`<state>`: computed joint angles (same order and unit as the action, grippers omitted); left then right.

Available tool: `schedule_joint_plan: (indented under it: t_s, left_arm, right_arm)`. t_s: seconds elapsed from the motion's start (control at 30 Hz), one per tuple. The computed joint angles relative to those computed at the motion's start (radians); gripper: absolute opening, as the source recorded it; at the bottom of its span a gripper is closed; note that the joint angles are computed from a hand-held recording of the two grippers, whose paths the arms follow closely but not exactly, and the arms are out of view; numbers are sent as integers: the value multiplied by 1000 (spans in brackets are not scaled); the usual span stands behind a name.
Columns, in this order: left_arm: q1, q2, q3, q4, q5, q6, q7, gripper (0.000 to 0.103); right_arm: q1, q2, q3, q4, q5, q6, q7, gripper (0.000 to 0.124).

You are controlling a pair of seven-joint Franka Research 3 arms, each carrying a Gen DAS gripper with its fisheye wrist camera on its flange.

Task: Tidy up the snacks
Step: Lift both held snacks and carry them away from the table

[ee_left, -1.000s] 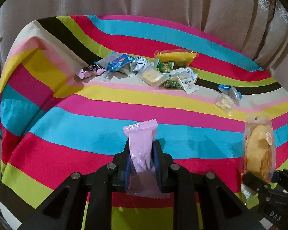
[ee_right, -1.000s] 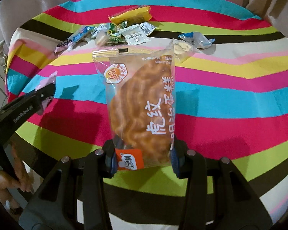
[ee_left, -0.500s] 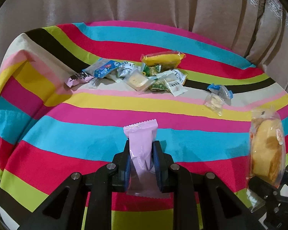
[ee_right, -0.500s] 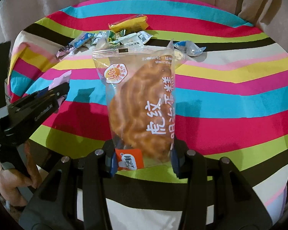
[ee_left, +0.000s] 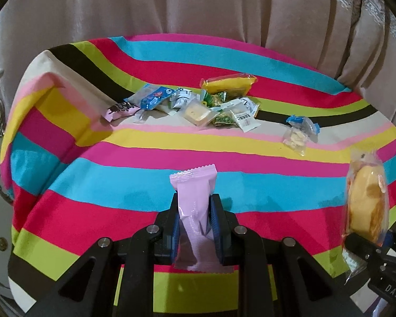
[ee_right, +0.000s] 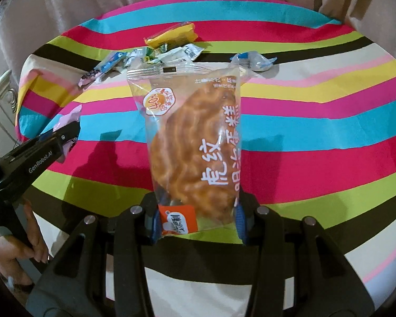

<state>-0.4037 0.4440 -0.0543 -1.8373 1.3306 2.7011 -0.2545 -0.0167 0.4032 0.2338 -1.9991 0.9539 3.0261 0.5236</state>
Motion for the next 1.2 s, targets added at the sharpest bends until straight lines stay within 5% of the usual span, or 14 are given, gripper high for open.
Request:
schedule_joint_plan:
  t_s: [0.2, 0.47, 0.73, 0.97, 1.2]
  left_arm:
    - [1, -10, -5, -15, -2, -3, -2, 22]
    - [-16, -60, -18, -43, 75, -37, -46, 22]
    - [14, -79, -48, -74, 58, -42, -58, 22]
    - [14, -42, -45, -46, 3, -30, 9, 22]
    - [3, 24, -17, 47, -46, 7, 72, 22]
  right_arm:
    - [4, -4, -2, -5, -1, -11, 12, 47]
    - [-54, -33, 52, -7, 198, 0, -156, 47]
    - [25, -56, -5, -24, 291, -19, -261, 47]
    - [59, -27, -32, -15, 283, 55, -226, 48]
    - [53, 2, -49, 15, 130, 73, -35, 48]
